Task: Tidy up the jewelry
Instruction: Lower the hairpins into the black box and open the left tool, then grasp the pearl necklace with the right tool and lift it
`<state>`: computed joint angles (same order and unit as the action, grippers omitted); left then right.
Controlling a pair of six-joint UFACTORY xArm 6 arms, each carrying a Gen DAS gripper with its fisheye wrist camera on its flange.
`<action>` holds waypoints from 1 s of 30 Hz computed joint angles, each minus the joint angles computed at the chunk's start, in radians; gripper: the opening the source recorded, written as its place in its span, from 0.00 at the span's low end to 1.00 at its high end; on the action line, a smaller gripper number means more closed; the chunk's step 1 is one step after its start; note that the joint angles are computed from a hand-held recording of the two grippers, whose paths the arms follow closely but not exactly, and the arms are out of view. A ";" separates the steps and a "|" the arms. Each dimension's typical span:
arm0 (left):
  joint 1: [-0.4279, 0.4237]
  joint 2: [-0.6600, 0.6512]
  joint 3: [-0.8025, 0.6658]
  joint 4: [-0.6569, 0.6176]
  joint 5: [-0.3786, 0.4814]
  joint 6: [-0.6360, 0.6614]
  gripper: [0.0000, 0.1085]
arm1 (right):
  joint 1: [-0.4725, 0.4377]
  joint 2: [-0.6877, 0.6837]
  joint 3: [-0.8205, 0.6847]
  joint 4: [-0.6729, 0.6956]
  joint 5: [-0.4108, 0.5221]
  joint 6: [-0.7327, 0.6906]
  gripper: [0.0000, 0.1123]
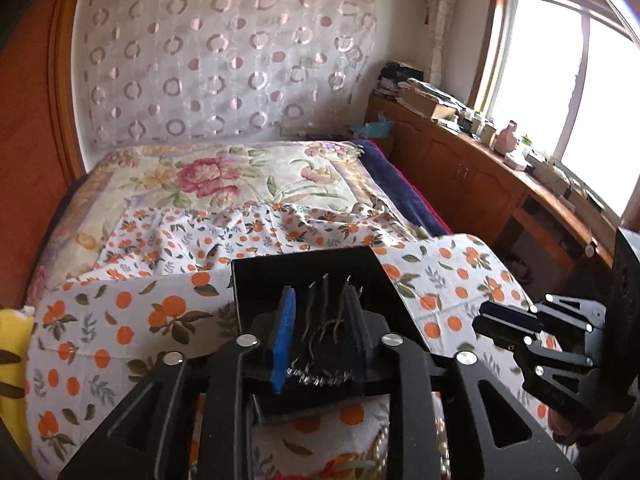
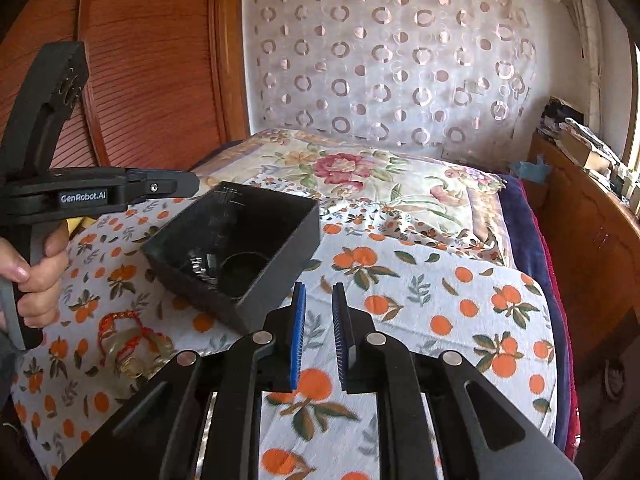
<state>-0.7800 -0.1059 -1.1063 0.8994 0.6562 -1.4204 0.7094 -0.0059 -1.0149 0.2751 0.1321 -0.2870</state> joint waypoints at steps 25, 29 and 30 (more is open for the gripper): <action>-0.291 -0.222 0.248 0.029 0.276 -0.175 0.60 | 0.125 -0.203 0.257 0.011 0.084 0.058 0.27; -0.331 -0.234 0.270 0.033 0.291 -0.204 0.61 | 0.134 -0.186 0.259 0.048 0.102 0.043 0.27; -0.337 -0.235 0.273 0.034 0.292 -0.211 0.61 | 0.138 -0.185 0.262 0.033 0.094 0.054 0.27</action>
